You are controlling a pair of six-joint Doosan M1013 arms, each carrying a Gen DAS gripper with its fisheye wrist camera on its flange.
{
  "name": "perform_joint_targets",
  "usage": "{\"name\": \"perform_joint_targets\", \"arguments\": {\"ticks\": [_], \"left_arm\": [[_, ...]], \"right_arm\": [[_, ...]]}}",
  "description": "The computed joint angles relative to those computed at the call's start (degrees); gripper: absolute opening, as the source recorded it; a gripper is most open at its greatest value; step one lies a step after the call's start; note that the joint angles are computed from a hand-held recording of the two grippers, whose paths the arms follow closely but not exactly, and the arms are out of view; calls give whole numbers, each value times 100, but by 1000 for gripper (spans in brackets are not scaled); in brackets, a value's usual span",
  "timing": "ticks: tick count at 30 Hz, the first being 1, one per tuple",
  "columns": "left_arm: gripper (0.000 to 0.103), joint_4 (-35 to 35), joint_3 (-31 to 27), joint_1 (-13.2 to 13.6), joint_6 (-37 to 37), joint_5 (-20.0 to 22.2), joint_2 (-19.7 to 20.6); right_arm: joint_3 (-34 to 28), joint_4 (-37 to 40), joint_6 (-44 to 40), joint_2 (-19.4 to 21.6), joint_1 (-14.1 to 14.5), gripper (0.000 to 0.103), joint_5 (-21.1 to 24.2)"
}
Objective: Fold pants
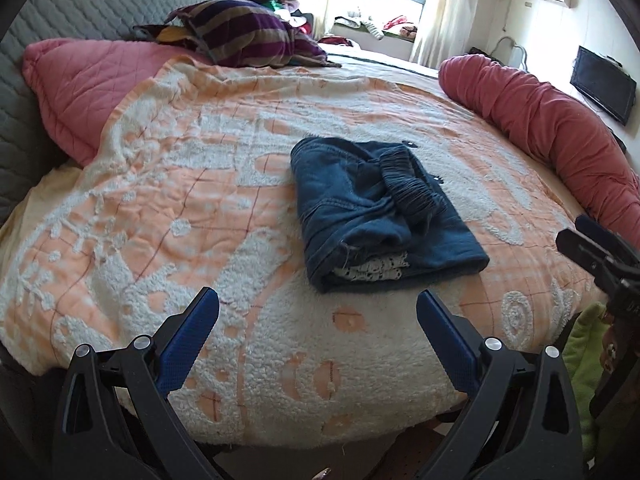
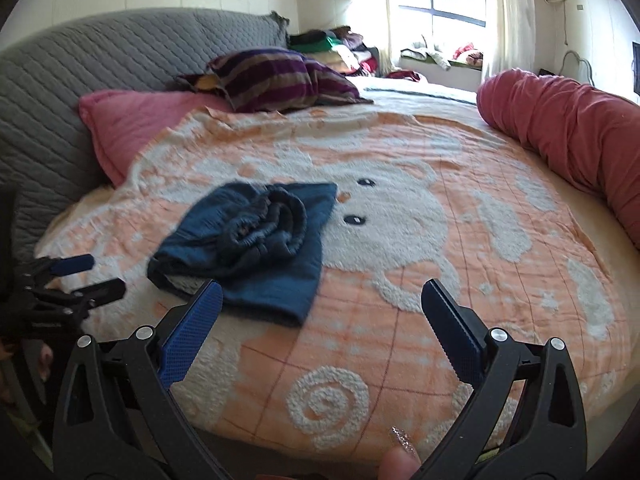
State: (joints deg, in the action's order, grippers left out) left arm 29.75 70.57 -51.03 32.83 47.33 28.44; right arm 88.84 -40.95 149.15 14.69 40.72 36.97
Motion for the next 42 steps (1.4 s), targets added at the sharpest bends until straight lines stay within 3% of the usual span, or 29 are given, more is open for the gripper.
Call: {"name": "perform_joint_targets", "arguments": {"ticks": [15,42], "left_arm": [[99,-176,-20,32,83,89,88],[99,-70,-32,20,19,180,42]], "right_arm": [[-18,631,-366,129,-65,94,72],[-25,698,-397,116,-73,94,34]]}}
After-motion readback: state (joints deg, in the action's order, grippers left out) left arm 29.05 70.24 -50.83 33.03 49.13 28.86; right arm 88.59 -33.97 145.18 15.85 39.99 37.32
